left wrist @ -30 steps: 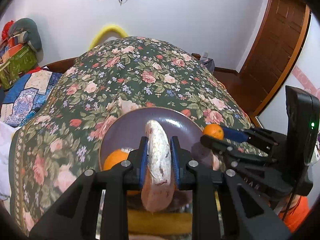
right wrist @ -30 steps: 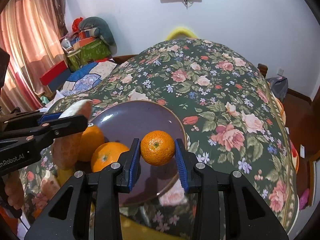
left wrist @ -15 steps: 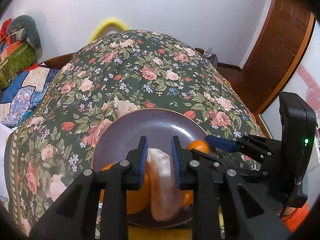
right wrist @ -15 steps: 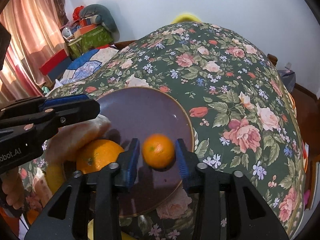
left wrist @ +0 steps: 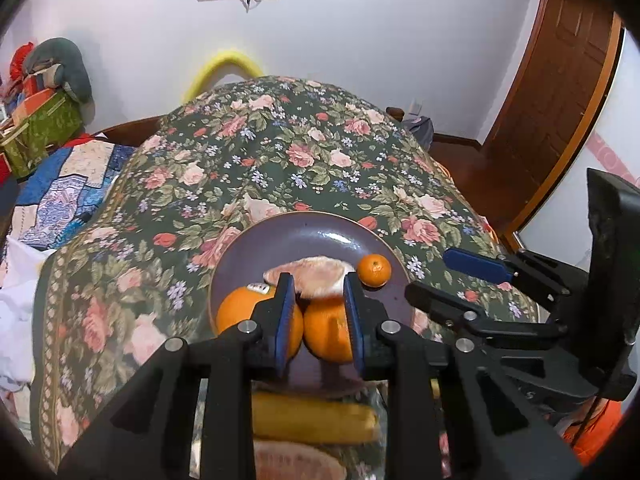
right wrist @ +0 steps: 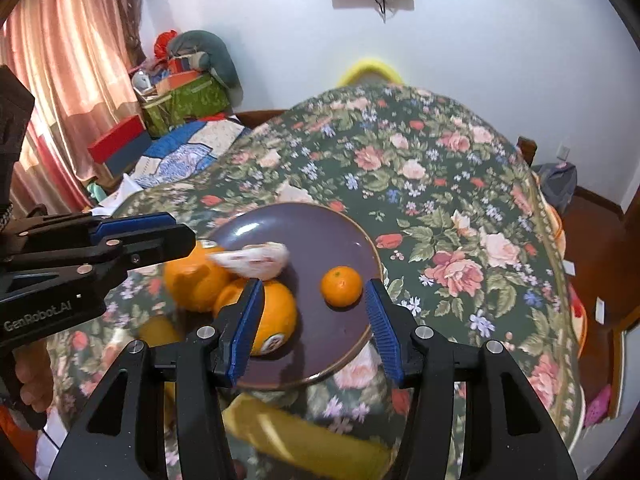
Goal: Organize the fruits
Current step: 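Place the pomelo segment and mandarin on the plate with both tools, then move the left tool to the small mandarin and grasp it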
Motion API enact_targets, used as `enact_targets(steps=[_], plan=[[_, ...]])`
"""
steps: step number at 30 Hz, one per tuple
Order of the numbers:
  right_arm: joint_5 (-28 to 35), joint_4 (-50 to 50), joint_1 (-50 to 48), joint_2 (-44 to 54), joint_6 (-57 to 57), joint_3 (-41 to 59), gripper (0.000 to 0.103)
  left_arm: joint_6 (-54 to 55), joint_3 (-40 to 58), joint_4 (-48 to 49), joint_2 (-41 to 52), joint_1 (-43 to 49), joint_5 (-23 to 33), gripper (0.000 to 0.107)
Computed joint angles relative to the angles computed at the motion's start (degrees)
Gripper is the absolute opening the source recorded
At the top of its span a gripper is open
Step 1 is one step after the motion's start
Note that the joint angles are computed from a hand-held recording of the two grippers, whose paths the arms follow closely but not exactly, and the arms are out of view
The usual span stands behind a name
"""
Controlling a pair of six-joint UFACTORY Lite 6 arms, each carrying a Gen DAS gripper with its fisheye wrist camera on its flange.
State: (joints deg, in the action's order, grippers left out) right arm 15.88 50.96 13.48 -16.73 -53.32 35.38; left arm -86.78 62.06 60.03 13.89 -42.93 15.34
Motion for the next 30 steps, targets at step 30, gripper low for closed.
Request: enact_targets(steps=[30], plan=[[24.8,-61.4,26.9,-45.3,77.9,-13.0,0.049,-19.6,-32.3,-5.0,-33.7,-28.8,21.0,0.051]])
